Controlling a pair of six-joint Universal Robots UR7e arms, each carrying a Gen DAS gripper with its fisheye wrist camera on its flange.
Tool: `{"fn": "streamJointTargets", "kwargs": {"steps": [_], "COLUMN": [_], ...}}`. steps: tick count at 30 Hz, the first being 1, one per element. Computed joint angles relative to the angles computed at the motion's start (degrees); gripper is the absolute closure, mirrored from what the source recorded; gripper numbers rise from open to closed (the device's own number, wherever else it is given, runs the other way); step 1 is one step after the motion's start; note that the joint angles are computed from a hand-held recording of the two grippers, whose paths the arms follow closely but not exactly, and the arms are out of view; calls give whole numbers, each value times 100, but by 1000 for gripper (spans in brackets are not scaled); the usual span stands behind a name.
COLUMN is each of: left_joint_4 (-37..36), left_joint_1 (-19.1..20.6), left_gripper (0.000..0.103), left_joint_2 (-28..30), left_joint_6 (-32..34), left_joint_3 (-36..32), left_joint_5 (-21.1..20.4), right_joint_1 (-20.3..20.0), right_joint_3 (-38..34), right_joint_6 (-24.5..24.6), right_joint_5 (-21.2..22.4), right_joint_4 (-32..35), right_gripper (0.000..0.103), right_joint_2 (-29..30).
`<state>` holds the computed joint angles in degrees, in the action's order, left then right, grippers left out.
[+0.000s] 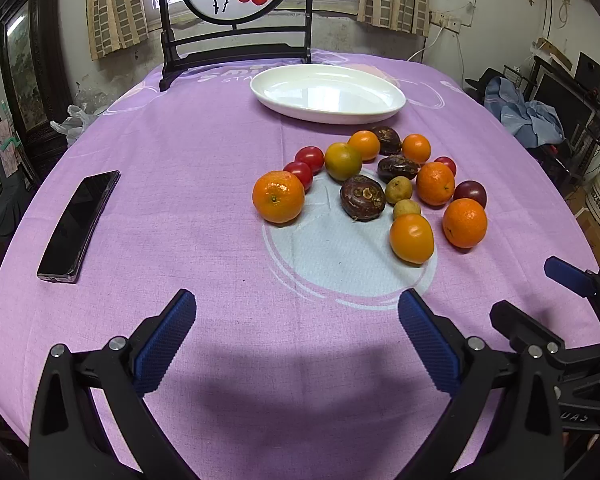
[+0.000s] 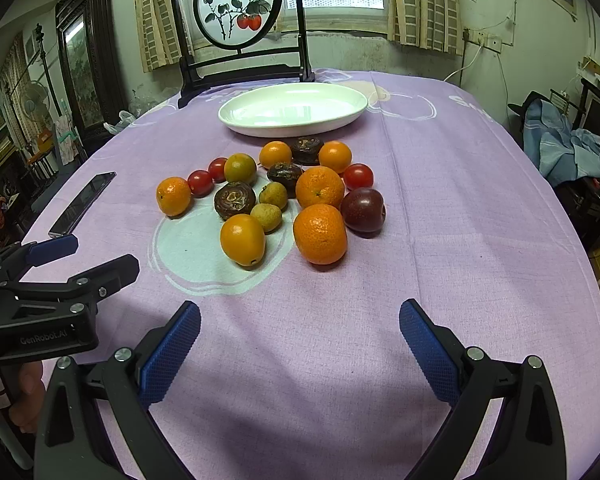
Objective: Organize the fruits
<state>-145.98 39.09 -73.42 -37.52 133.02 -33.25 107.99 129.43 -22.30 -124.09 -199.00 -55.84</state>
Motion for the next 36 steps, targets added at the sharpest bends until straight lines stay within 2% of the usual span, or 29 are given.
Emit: {"fn": "streamJointTargets", "kwargs": {"steps": [9, 12, 15, 18, 23, 24, 26, 30, 31, 33, 35, 36], "left_joint_4": [-6, -319, -741, -678, -781, -769, -700, -535, -539, -498, -569, -607], "left_joint_1": [77, 183, 380, 725, 1063, 1145, 1257, 1418, 1429, 1448, 1467, 1474], "left_gripper": [4, 4, 4, 4, 5, 6, 20, 24, 28, 37, 56, 60], "left_joint_2": [74, 140, 188, 263, 554, 633, 741, 947, 1017, 1113, 1190, 1200], "left_joint_6": [76, 446, 871, 1081, 1550, 1610, 1670, 1761, 1836, 1940, 2059, 2099], "left_joint_3": [-47, -63, -100, -345, -699, -803, -976, -1326, -1410, -1545, -1641, -1660], "left_joint_5": [-41, -79, -176, -407, -387, -395, -404, -548, -539, -548, -592, -623], "right_joint_1": [-74, -138, -204, -280, -389, -407, -444, -479, -486, -497, -516, -533], "right_joint_3": [-5, -4, -28, -72, -235, -268, -353, -438, -455, -475, -513, -542], "right_joint_6": [-28, -40, -76, -97, -99, -89, -69, -100, -114, -143, -119, -73], "right_joint_5": [62, 91, 145, 169, 218, 232, 252, 243, 230, 179, 115, 86], "right_joint_4": [-61, -79, -129, -80, 73, 118, 233, 380, 404, 453, 548, 638], "right_gripper": [3, 3, 3, 3, 3, 3, 3, 3, 3, 3, 3, 3], "right_joint_2": [52, 87, 81, 66, 95, 99, 117, 115, 108, 89, 80, 70]}}
